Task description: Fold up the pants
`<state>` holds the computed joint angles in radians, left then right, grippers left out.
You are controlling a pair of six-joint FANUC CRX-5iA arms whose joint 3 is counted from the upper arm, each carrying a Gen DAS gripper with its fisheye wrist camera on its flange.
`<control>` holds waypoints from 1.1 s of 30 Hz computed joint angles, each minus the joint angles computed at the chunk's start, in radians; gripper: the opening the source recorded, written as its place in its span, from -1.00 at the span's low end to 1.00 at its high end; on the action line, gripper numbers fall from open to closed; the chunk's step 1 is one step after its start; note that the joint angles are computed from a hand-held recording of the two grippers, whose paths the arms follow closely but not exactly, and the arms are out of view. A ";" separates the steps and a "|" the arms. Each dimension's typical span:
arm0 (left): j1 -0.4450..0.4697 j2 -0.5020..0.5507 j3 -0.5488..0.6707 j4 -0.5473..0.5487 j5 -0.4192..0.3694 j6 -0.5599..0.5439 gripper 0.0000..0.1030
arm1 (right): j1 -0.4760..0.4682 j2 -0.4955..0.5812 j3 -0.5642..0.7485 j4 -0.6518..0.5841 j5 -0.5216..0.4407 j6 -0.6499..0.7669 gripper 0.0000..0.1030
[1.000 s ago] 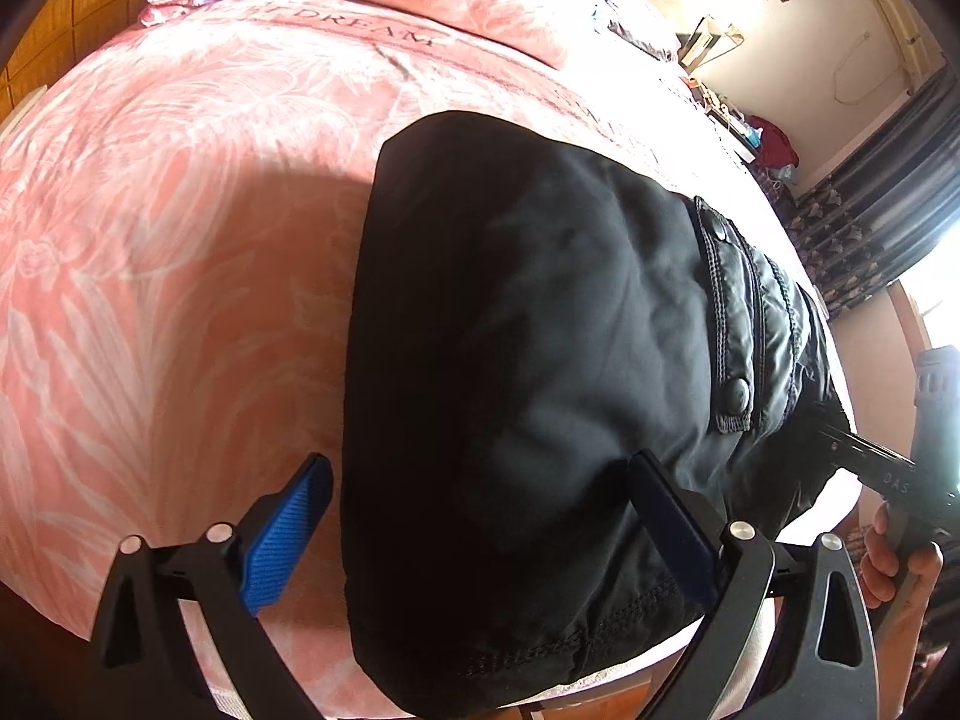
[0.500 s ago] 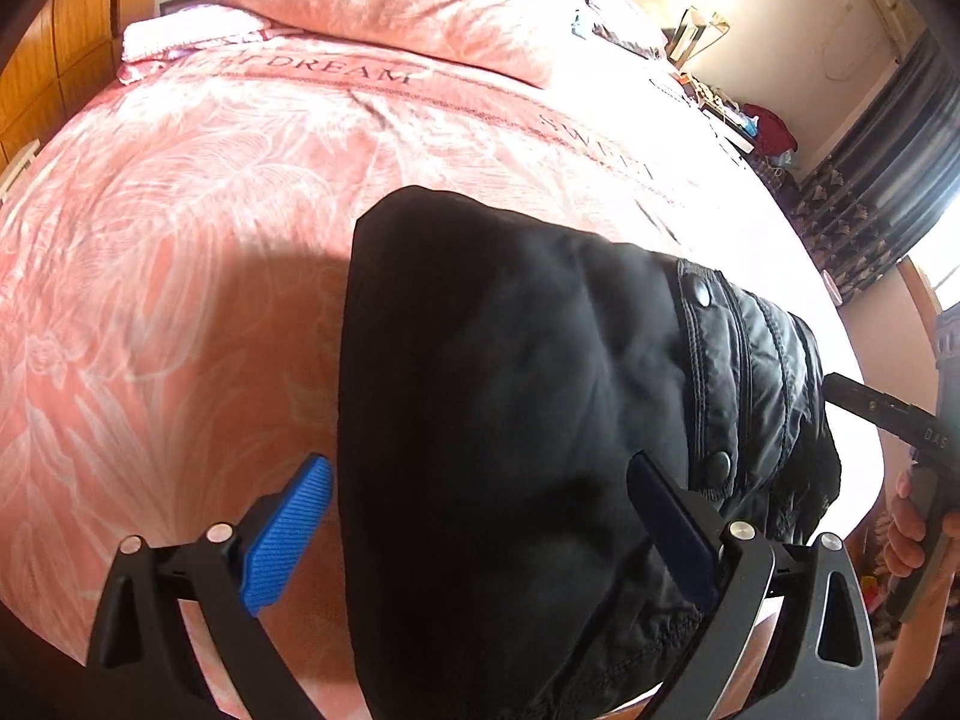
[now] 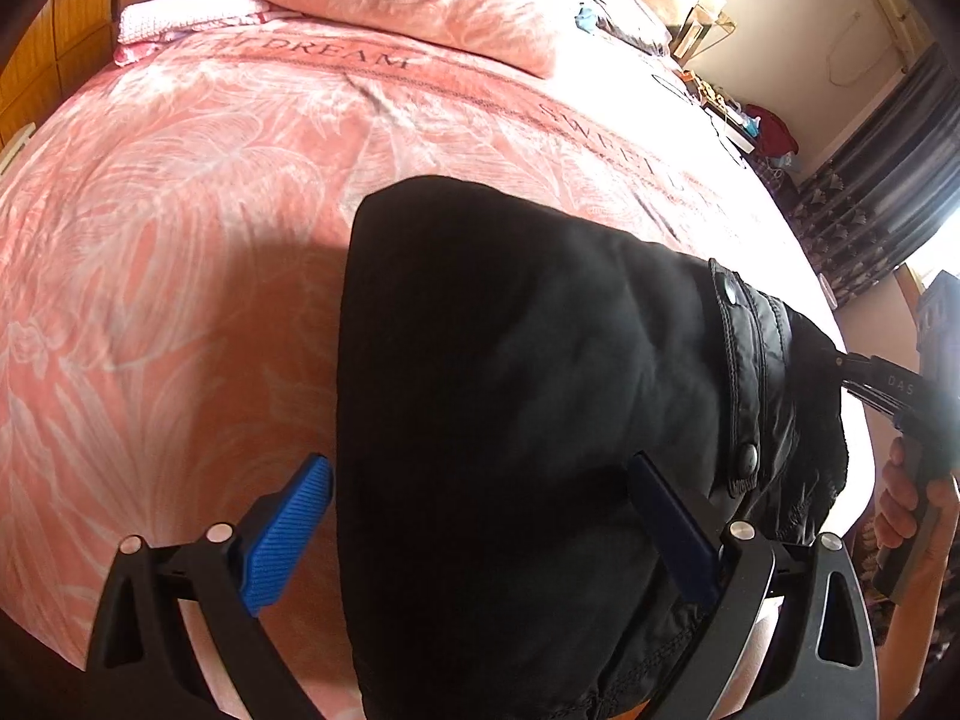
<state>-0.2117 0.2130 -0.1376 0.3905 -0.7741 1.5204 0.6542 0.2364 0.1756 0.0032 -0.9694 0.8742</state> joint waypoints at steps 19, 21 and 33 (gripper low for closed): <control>-0.032 -0.052 -0.045 -0.072 -0.015 0.050 0.92 | 0.093 -0.213 -0.263 -0.036 0.029 -0.003 -0.26; -0.038 -0.045 -0.039 -0.085 -0.021 0.072 0.92 | 0.124 -0.215 -0.279 0.027 0.030 -0.036 -0.35; -0.048 -0.048 -0.038 -0.100 -0.028 0.044 0.92 | 0.100 -0.199 -0.252 -0.042 -0.034 -0.036 -0.26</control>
